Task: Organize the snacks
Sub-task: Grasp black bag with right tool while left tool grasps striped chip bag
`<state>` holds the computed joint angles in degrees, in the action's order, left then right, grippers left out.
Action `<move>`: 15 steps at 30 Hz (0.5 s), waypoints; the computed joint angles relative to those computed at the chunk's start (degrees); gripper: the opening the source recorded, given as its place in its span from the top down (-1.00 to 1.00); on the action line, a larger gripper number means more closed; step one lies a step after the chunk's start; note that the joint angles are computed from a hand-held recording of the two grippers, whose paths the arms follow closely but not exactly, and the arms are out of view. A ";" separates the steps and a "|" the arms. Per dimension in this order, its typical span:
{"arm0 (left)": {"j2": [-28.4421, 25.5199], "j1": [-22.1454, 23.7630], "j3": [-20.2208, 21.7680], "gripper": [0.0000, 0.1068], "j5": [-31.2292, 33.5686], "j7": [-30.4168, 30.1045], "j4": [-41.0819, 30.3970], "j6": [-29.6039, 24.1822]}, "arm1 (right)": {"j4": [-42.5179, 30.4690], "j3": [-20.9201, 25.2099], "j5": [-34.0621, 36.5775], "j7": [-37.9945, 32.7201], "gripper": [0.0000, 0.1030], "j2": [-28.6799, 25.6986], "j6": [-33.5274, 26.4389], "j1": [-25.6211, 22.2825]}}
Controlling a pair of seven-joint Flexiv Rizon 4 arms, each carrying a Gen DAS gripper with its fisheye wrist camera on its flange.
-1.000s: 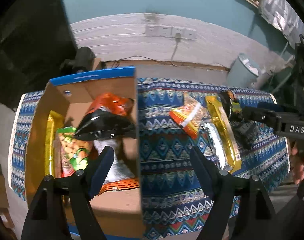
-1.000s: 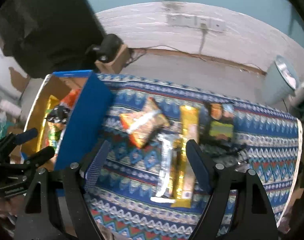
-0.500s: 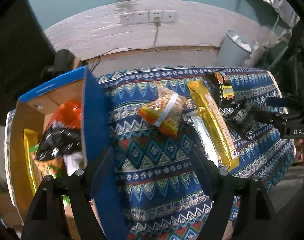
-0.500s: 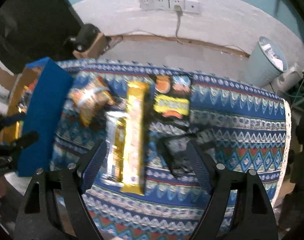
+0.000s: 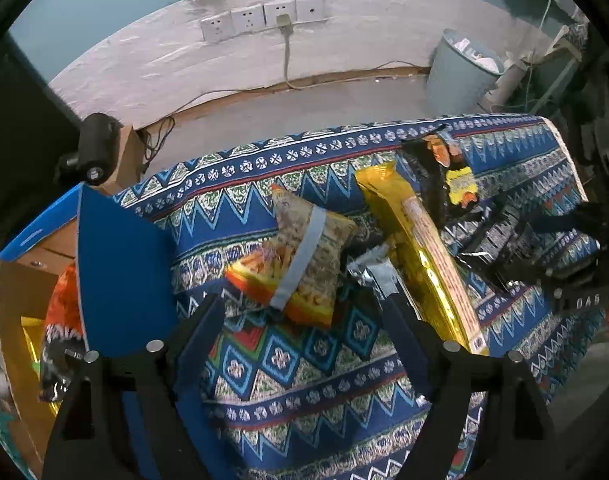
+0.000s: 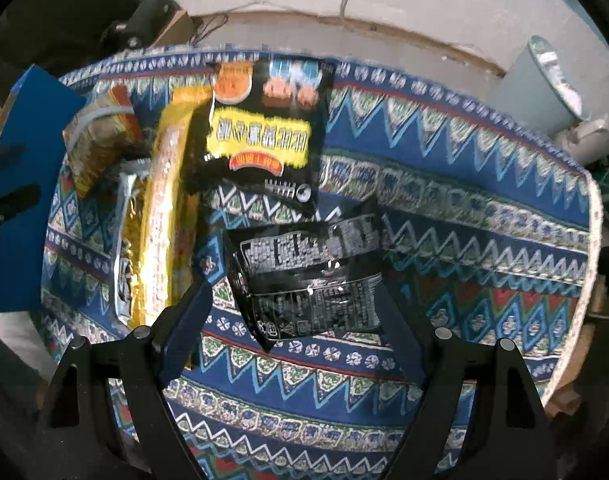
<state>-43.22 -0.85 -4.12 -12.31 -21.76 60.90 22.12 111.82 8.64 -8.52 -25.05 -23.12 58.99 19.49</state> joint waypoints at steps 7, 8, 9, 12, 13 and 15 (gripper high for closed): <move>-4.63 -1.25 0.18 -0.62 0.75 -3.35 -6.72 -3.73 | -0.62 0.22 0.66 -1.98 -0.62 -2.51 -0.95 -0.30; -5.04 -1.45 0.22 -0.62 1.04 -3.37 -7.03 -3.57 | -0.82 0.46 1.11 -2.66 -0.63 -3.00 -0.95 -0.61; -5.11 -1.57 0.23 -0.62 1.23 -3.35 -6.94 -3.39 | -1.18 0.57 1.35 -3.09 -0.64 -3.56 -1.34 -0.68; -5.62 -2.01 0.24 -0.62 1.96 -2.77 -7.20 -4.04 | -2.76 0.59 1.54 -4.17 -0.67 -5.51 -2.25 -0.48; -5.46 -2.19 0.23 -0.62 2.33 -2.13 -6.51 -3.47 | -3.36 0.40 1.34 -4.53 -0.71 -5.77 -3.06 -0.47; -4.94 -2.57 0.34 -0.62 3.20 -0.82 -4.78 -1.34 | -4.00 -0.32 0.18 -4.24 -0.73 -6.26 -4.04 0.32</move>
<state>-48.16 -3.42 -3.78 -9.11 -22.58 56.12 20.77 107.82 8.32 -8.34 -29.28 -29.38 54.95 19.80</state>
